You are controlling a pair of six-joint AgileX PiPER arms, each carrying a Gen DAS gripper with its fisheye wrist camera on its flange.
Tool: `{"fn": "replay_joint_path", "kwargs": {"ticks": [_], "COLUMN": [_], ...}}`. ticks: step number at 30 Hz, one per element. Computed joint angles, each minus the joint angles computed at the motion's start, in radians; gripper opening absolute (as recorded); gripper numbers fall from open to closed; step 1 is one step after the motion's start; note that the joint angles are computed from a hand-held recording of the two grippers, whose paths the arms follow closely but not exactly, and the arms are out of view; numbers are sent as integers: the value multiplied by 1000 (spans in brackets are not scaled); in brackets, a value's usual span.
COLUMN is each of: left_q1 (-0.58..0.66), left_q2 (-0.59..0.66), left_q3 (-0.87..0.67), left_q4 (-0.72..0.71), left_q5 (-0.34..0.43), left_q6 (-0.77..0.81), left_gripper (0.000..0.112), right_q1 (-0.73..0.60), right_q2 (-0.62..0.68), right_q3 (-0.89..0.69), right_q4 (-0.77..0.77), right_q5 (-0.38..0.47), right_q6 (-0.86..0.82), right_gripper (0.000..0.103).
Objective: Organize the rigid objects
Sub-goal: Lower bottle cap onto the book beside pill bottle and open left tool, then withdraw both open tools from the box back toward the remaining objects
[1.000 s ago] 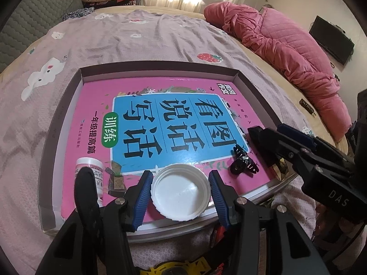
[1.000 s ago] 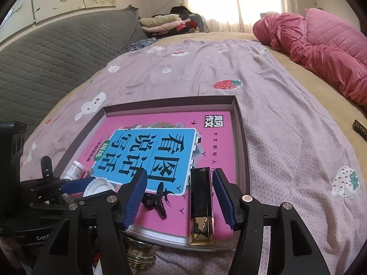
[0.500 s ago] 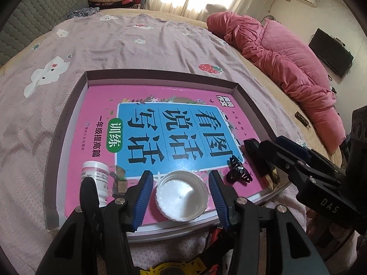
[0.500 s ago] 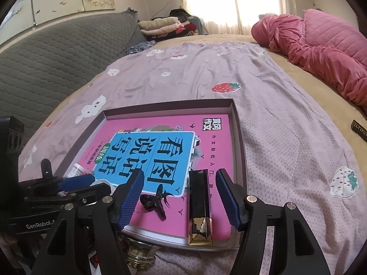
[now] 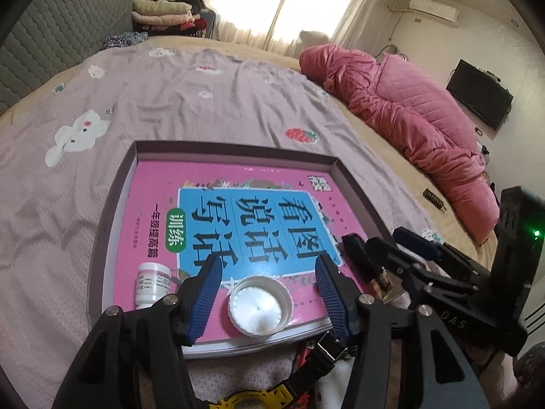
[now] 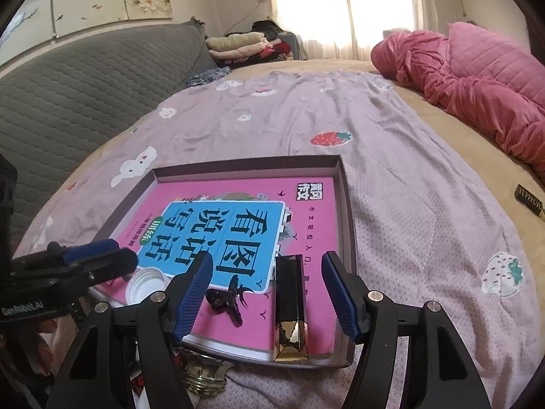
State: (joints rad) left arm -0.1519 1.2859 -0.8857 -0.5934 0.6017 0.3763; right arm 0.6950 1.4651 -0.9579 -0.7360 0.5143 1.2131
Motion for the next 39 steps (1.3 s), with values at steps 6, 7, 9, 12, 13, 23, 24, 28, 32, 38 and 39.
{"fn": "replay_joint_path", "kwargs": {"ticks": [6,7,9,12,13,23,24,28,32,38,39], "left_q1": [5,6,10,18,21,5,9,36,51,51,49], "left_q2": [-49,-60,-82,-108,-120,-206,-217,-256,-286,-335,-342], "left_q3": [14,18,27,36,40,60,64,78,86,100,103], "left_q4": [-9,1,9,9,6,91,95,97,114,165,170], "left_q5": [-4,-2,-6,-8,-8,-17,-14,3,24,55,57], "left_q6": [7,-2,-15,-20,-19,-93,-96,-95,-104,-143,-147], "left_gripper": [57,57,57,57,57,58,58,59,60,60,60], "right_q1": [17,22,29,37,42,84,90,116,145,190,196], "right_q2": [-20,-26,-33,-44,-48,-89,-93,-109,-118,-141,-145], "right_q3": [11,14,20,28,30,45,46,46,40,46,47], "right_q4": [-24,-34,-41,-39,-42,-90,-92,-95,-102,-128,-131], "right_q5": [10,12,14,13,15,47,52,74,101,141,148], "right_q6": [26,37,50,57,60,120,123,127,130,159,163], "right_gripper": [68,68,68,69,69,73,73,73,73,73,73]}}
